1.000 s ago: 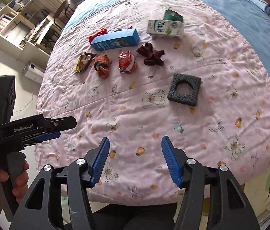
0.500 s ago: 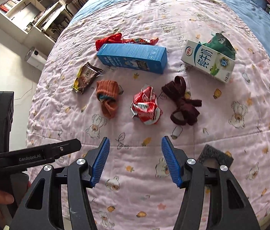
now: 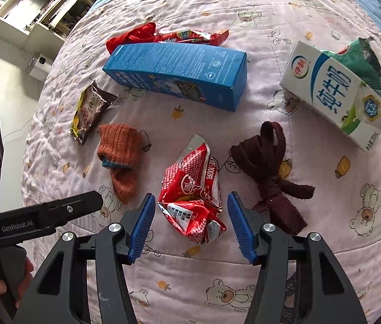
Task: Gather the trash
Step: 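Grasp the orange sock with left tool while right tool grasps the red wrapper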
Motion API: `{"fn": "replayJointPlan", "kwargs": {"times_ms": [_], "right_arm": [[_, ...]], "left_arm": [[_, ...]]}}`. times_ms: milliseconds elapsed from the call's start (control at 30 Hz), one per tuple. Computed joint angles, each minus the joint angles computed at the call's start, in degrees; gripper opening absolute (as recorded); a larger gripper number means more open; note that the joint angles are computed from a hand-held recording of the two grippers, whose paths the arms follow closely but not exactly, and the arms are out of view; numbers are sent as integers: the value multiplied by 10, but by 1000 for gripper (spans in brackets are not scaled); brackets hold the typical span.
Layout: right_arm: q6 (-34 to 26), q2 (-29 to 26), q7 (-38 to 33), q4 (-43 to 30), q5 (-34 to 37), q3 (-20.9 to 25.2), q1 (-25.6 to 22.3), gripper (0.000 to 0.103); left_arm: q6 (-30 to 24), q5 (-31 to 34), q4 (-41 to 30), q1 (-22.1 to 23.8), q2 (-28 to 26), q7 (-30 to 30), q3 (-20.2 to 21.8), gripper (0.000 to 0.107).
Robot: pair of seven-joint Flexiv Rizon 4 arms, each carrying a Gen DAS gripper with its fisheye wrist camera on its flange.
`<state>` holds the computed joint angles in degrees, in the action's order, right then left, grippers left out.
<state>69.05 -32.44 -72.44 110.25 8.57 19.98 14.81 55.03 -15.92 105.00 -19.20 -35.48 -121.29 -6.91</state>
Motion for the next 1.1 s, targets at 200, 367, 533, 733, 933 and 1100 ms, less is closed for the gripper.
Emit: {"fn": "replayJointPlan", "kwargs": {"times_ms": [200,367,533,733,933,1100], "right_arm": [[3,-9,-27,-5,20,17,-16,36],[7,11,-64,8,97,66,-70,34],[-7,33,-93,22,151,74,-81,34],[-14,58,-107,37,191,61,-65,34],[0,87,-109,55,218,53,-47,34],[16,127,-95,87,228,45,-25,34]], "left_arm": [[-27,16,-44,-4,-27,-2,9,88],[-49,32,-91,-12,-56,-6,15,88],[-84,59,-158,-25,-95,3,20,55],[-92,67,-183,-33,-105,31,16,22],[-22,19,-99,-8,-61,59,-15,20],[29,-26,-7,9,1,100,-43,20]]}}
